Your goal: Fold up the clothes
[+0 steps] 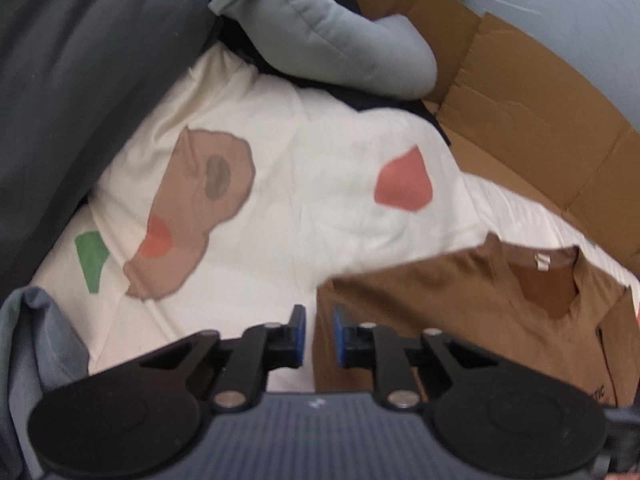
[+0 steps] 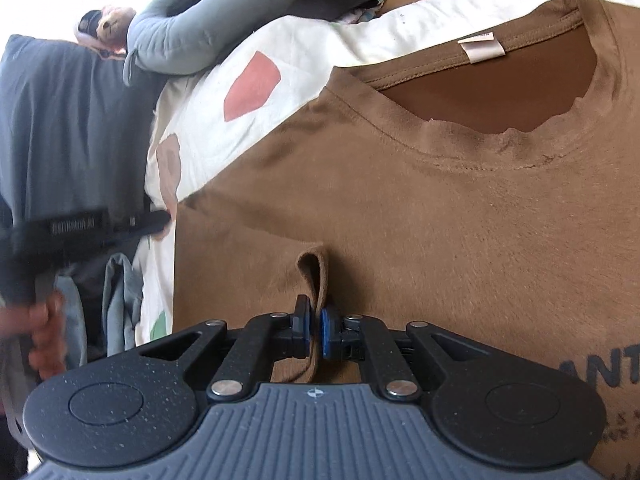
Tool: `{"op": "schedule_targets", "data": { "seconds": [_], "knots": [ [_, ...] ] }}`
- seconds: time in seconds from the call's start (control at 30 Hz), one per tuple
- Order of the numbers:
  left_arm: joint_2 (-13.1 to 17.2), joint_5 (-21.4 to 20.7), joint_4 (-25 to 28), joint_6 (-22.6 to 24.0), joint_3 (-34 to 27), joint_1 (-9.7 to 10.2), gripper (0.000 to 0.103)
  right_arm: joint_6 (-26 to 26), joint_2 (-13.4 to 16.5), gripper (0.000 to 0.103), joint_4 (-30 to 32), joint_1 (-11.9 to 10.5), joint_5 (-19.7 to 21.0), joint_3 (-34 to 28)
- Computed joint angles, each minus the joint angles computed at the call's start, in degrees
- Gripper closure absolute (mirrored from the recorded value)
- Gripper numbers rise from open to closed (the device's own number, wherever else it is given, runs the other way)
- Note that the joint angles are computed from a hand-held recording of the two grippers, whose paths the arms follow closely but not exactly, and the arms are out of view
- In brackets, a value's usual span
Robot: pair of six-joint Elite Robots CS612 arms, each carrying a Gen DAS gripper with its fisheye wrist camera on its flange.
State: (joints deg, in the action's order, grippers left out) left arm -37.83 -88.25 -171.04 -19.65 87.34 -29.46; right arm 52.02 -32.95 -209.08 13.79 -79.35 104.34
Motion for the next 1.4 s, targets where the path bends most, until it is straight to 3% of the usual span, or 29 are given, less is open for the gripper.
{"op": "schedule_targets", "data": {
  "seconds": [0.1,0.23,0.37,0.73,0.83,0.93,1.13,1.27,1.4],
  "knots": [
    [0.00,-1.53,-0.29,0.46,0.28,-0.07,0.095,1.11,0.02,0.102,-0.51,-0.04,-0.16,0.04],
    [0.80,-2.00,-1.76,0.64,-0.35,-0.35,0.099,-1.48,-0.90,0.102,-0.16,0.24,-2.37,0.93],
    [2.40,-2.14,-0.24,-0.61,-2.77,-0.22,0.102,1.30,-1.01,0.102,-0.38,0.13,-3.70,1.39],
    [4.34,4.40,2.50,-0.62,-6.16,-0.83,0.101,3.17,-0.52,0.102,-1.54,-0.41,-2.07,1.83],
    [3.43,3.30,1.16,-1.17,-5.27,-0.75,0.098,4.73,-0.62,0.097,-2.24,-0.90,-1.61,2.31],
    [1.70,2.72,0.59,0.05,-3.19,-0.96,0.085,5.53,-0.74,0.089,-2.77,-1.25,-1.78,2.63],
    [-2.52,1.46,0.09,0.41,3.03,-1.41,0.080,6.48,-1.87,0.088,-1.46,-1.20,-5.72,3.29],
    [-5.33,0.86,-0.49,-0.29,7.92,-1.66,0.072,4.30,-3.13,0.087,-0.87,-1.39,-3.78,4.40],
    [-7.86,1.03,-0.60,-1.17,12.32,-1.99,0.072,2.51,-3.80,0.075,-1.63,-1.55,-0.84,5.67]
  ]
}}
